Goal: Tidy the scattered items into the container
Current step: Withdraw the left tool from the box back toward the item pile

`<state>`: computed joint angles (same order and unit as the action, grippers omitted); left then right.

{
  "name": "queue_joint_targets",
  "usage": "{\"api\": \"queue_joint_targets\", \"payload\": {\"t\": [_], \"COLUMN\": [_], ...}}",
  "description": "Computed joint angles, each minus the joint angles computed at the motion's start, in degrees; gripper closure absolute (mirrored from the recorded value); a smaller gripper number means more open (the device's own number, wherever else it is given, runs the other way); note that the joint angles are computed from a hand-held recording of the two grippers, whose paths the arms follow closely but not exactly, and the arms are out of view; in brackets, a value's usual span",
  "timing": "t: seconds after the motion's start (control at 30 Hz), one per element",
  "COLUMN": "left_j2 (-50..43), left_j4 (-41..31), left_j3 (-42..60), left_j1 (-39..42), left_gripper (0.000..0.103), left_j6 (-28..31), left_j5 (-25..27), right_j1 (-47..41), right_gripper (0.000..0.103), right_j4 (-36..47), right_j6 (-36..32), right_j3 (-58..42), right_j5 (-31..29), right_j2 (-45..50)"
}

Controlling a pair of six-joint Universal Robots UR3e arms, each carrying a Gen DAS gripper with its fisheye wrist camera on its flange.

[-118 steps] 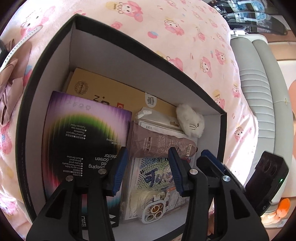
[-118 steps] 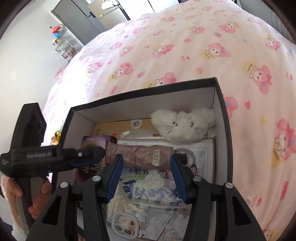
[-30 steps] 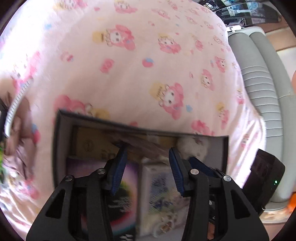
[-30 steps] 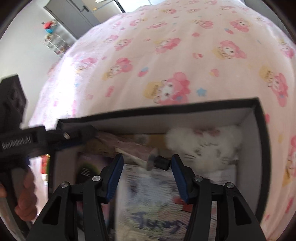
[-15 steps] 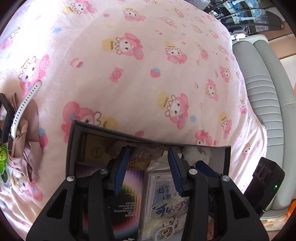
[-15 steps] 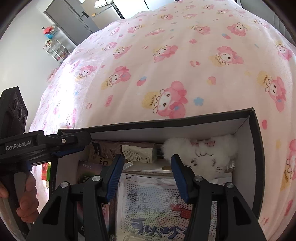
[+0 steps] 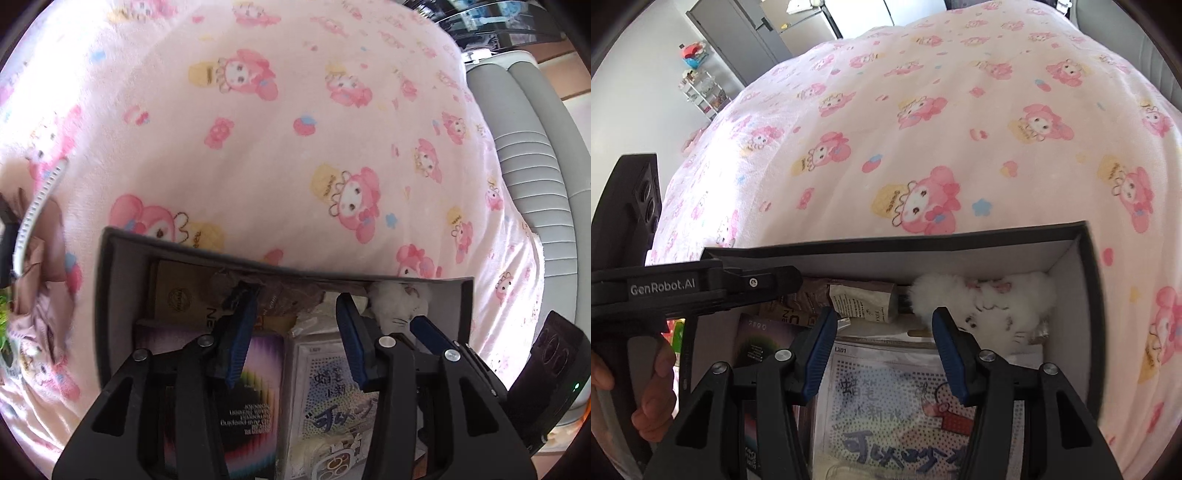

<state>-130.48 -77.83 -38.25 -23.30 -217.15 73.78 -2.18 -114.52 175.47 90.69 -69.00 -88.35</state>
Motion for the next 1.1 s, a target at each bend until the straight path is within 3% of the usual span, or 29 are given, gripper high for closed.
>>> {"api": "queue_joint_targets", "payload": {"t": [0.2, 0.33, 0.5, 0.63, 0.8, 0.97, 1.1], "left_j2": [12.62, 21.31, 28.63, 34.08, 41.14, 50.75, 60.58], "left_j4": [9.37, 13.54, 13.48, 13.61, 13.01, 11.94, 10.15], "left_j3": [-9.62, -17.92, -23.38, -28.51, -34.85, -43.31, -51.31], "left_j1": [-7.93, -12.91, -18.66, -21.90, -25.11, -25.39, -21.44], "left_gripper": [0.052, 0.052, 0.051, 0.049, 0.048, 0.047, 0.047], "left_j6": [-0.95, -3.04, -4.48, -5.87, -8.78, -11.10, -12.17], "left_j5": [10.64, 16.53, 23.10, 25.24, 29.28, 31.98, 31.74], "right_j1": [-1.55, -1.30, -0.32, 3.19, 12.92, 26.94, 32.64], "right_gripper": [0.052, 0.049, 0.043, 0.042, 0.042, 0.042, 0.042], "right_j4": [6.43, 11.98, 18.80, 20.85, 18.74, 11.83, 8.37], "right_j6": [0.23, -0.77, -1.29, 1.16, 5.98, 11.75, 13.11], "right_j3": [-0.40, 0.39, -0.16, -0.93, -1.49, -3.06, -5.28], "right_j5": [0.91, -2.13, -4.19, -6.68, -10.22, -15.84, -13.44], "right_j2": [-10.01, -20.73, -31.06, -35.27, -35.13, -27.67, -20.89]}}
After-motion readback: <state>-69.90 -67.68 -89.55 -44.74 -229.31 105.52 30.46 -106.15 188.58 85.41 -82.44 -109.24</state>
